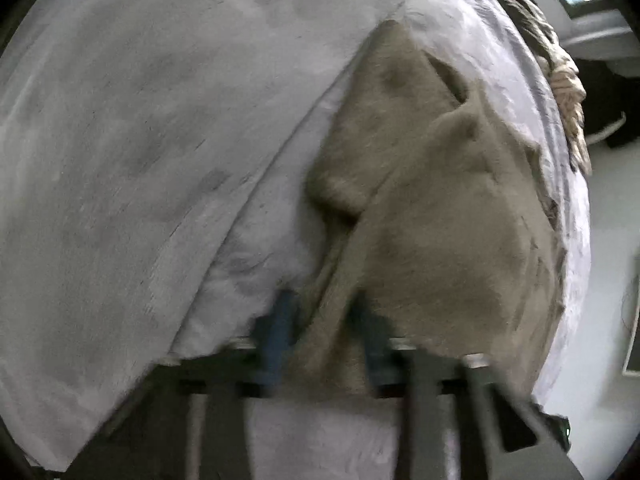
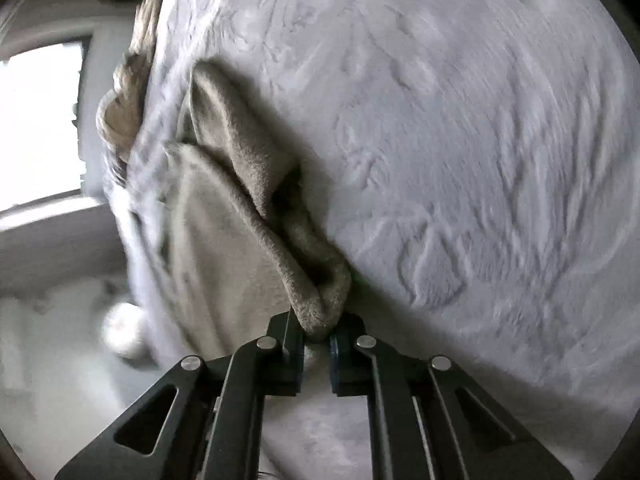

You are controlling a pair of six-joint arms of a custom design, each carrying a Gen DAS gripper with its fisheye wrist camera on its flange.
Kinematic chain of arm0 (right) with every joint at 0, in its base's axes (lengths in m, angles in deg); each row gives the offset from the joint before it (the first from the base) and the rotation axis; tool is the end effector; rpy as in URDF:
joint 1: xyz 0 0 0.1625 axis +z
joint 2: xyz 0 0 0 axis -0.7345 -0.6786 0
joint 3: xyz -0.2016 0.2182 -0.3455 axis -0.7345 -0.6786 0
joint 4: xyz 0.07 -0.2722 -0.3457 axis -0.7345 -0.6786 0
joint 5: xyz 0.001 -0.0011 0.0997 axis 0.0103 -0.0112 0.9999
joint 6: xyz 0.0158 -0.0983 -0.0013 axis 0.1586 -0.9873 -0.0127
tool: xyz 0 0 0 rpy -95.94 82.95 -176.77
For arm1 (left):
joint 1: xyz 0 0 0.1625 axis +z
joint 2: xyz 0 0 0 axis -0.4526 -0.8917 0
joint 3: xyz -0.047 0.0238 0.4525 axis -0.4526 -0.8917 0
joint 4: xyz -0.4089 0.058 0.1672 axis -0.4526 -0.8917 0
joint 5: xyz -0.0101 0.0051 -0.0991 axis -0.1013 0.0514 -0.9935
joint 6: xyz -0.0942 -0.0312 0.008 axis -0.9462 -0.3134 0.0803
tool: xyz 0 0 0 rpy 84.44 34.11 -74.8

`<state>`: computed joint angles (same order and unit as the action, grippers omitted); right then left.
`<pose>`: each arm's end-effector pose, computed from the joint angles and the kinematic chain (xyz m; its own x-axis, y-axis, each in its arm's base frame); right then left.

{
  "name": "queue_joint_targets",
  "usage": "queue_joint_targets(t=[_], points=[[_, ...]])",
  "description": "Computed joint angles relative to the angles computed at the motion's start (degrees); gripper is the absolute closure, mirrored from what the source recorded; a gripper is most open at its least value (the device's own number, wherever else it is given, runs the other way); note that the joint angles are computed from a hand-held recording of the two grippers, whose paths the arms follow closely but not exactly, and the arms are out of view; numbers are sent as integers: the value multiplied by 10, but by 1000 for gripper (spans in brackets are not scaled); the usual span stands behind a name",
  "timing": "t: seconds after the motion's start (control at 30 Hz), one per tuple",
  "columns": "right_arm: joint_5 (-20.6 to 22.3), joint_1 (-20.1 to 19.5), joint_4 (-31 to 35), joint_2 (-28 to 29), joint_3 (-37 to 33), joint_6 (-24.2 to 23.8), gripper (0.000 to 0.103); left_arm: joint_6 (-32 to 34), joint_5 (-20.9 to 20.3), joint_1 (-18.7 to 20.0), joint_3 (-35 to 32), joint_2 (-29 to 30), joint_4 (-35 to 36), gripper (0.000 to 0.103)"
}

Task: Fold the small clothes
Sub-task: 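Lift the folded sweater with both tools and fold it in half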

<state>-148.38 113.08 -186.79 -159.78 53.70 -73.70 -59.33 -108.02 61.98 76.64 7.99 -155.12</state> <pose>-0.0342 -0.3932 0.3964 -0.8292 0.5577 -0.0370 0.5233 0.7513 -0.4022 -0.2210 -0.3733 0.1209 -0.8053 -0.5452 -0.2329 -0.4141 0.7984 -0.4371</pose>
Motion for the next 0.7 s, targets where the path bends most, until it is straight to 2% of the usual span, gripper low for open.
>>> queue_joint_targets(t=[0.1,0.23,0.3,0.43,0.53,0.63,0.7], points=[[-71,53,14,10,-18,-42,93,31,10,-11,-19,-7,45,88],[-127,54,24,41,-27,-72,93,56,15,-19,-31,3,67,88],[-128,46,17,51,-27,-90,92,60,9,-6,-29,11,58,88],[-142,58,49,33,-29,-74,89,74,13,-6,-15,11,40,88],[-149,70,89,14,-26,-58,88,88,8,-13,-21,0,81,88],[-110,73,129,-7,-18,-74,88,83,4,-23,-26,-18,122,88],[-108,99,140,-4,-14,-91,88,77,8,-32,-38,-20,157,88]])
